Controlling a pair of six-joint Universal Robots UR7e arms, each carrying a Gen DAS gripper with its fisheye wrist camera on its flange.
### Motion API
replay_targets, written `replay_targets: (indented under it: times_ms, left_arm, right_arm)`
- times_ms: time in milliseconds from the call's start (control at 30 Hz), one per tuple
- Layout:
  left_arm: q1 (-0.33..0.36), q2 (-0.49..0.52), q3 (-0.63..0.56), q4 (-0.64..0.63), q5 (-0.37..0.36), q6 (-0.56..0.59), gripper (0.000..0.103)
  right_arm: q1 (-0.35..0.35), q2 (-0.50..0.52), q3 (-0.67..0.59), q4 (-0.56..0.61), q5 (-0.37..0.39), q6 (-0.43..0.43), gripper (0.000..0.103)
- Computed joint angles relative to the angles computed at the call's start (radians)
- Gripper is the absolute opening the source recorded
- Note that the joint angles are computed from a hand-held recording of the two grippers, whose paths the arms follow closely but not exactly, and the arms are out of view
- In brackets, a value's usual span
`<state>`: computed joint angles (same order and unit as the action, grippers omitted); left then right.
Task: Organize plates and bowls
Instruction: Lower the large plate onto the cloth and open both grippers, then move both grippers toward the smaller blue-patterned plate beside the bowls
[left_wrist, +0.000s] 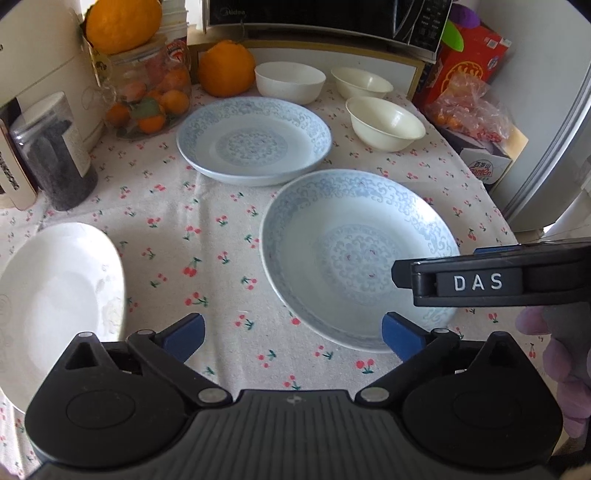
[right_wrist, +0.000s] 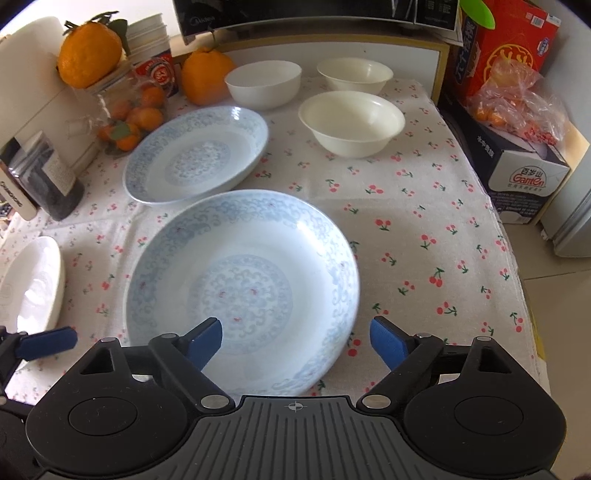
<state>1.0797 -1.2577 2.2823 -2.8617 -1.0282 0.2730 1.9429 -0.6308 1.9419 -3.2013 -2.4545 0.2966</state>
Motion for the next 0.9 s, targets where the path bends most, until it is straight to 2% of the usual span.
replay_targets:
  times_ms: [300, 533, 900]
  left_arm:
    - [0.008, -0.029, -0.029, 0.025, 0.070, 0.086, 0.102]
    - [0.050, -0.057, -0.095, 0.045, 0.131, 0.161, 0.102]
    - [0.182, -0.064, -0.213, 0.066, 0.110, 0.132, 0.102]
  right_arm:
    - [0.027, 0.011, -0.032, -0.015, 0.018, -0.029, 0.090]
    - [0.041, 0.038, -0.081, -0.007, 0.051, -0.024, 0.091]
    - [0.049, 0.117, -0.200, 0.044, 0.164, 0.037, 0.091]
